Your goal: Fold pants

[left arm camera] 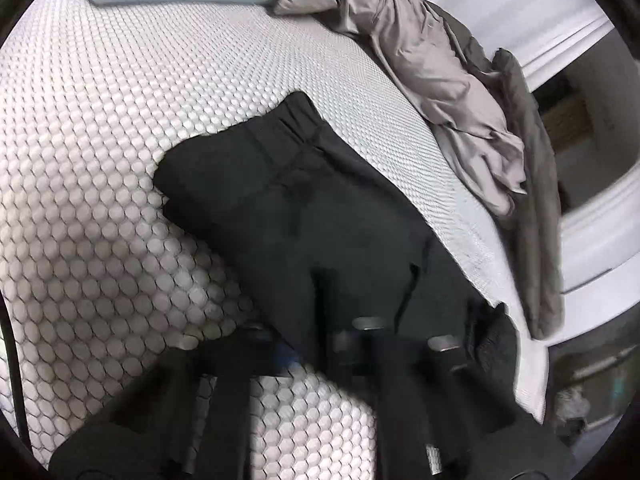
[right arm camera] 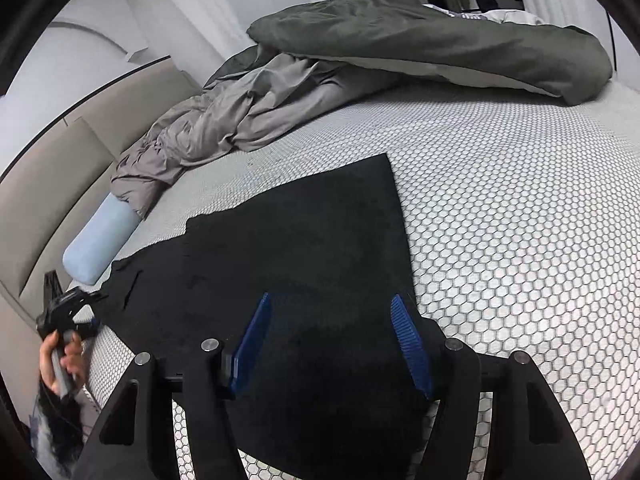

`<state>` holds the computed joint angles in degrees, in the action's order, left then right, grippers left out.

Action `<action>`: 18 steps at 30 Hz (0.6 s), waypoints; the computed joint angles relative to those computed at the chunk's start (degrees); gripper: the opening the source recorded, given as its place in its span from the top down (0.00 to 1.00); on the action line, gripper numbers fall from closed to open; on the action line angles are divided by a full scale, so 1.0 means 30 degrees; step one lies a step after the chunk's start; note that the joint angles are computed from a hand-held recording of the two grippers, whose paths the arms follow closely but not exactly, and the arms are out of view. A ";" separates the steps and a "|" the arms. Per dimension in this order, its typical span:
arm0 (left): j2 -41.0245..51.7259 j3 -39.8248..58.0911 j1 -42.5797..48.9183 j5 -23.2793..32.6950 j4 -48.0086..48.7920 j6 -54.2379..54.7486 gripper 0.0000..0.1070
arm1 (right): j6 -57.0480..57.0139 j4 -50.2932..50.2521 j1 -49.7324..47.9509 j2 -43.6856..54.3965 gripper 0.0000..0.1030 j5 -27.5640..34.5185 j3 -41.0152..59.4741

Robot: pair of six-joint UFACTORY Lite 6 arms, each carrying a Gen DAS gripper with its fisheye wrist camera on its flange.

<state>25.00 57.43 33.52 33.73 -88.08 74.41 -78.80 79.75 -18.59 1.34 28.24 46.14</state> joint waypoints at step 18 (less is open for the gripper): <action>-0.2556 0.4375 -2.3834 -0.8392 -0.1343 0.1001 0.64 | -0.0790 0.0331 -0.2372 -0.0824 0.38 0.0854 -0.0363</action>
<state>17.33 70.55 -37.98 8.56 -92.11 77.41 -81.17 80.74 -25.70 -1.13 30.81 45.05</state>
